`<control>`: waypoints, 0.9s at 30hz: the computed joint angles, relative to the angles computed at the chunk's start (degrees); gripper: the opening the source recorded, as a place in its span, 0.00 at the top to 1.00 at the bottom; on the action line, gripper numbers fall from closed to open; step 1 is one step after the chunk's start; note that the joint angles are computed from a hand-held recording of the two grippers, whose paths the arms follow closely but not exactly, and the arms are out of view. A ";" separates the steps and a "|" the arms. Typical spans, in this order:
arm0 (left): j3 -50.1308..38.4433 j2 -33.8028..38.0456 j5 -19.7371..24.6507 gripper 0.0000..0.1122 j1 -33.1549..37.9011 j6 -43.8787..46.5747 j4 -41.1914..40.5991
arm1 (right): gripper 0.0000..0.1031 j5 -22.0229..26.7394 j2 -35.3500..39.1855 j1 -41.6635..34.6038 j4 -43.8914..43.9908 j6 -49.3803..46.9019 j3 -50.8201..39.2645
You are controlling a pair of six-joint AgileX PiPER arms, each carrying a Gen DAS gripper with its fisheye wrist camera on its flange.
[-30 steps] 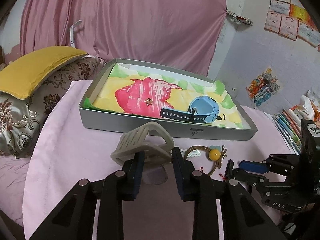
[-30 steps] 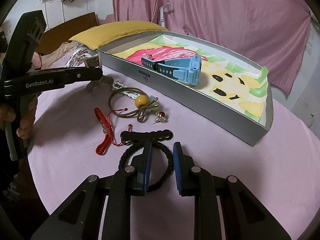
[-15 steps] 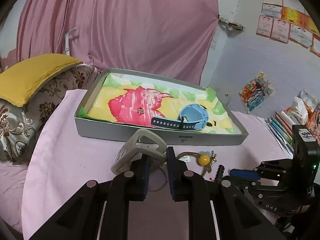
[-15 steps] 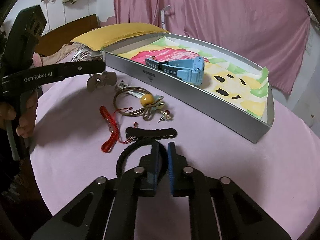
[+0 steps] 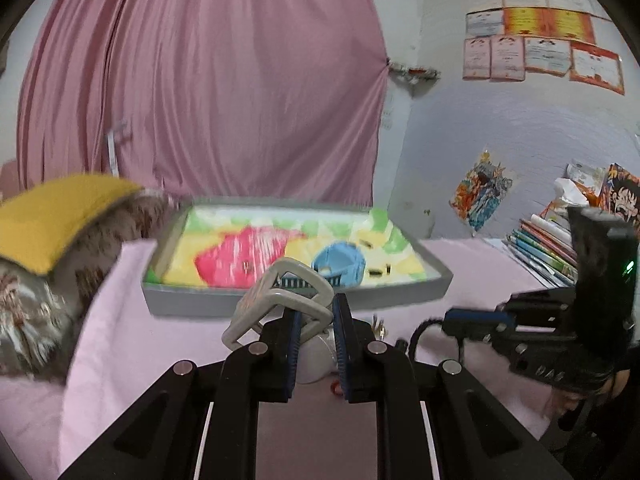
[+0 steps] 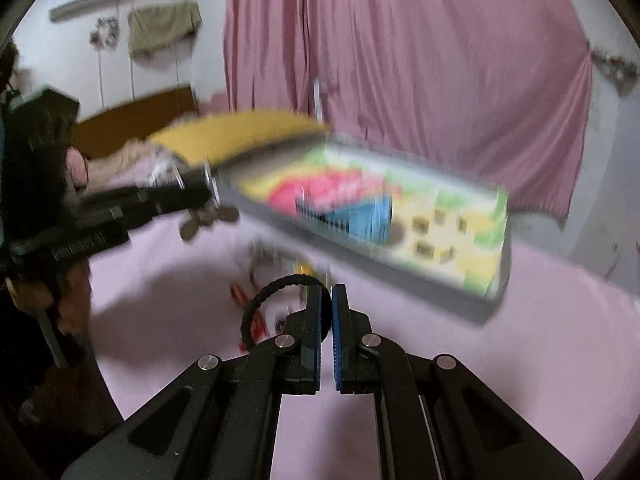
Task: Organize jewelry
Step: 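Carry the stand with the left tool into the tray while the right tool drops the hair band there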
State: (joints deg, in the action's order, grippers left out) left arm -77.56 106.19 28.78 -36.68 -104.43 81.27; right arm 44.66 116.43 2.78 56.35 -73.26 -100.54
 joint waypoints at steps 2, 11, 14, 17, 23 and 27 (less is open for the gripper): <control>-0.14 -0.51 0.73 0.87 -0.25 -1.68 2.83 | 0.96 -2.37 -1.55 -0.14 7.16 -5.79 1.78; -5.63 2.62 5.35 0.87 0.58 -4.45 13.88 | 0.96 -9.89 0.73 2.39 30.62 -19.99 -0.35; -9.08 4.94 3.28 0.87 2.78 -2.10 13.51 | 0.96 -13.12 2.77 3.72 36.96 -25.67 -1.38; -13.58 7.69 0.84 0.87 5.21 1.68 10.08 | 0.96 -16.45 5.34 4.84 38.18 -26.16 -4.30; -19.01 11.41 -2.19 0.87 8.11 8.72 0.75 | 0.96 -18.33 12.02 5.47 16.91 -0.64 -16.29; -21.45 13.01 -2.33 0.87 9.19 16.28 -7.97 | 0.96 -15.94 17.02 5.37 1.78 15.92 -24.90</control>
State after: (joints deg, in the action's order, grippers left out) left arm -99.01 119.20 26.45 -27.49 -88.15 73.30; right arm 28.73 133.45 8.16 58.14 -57.35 -125.43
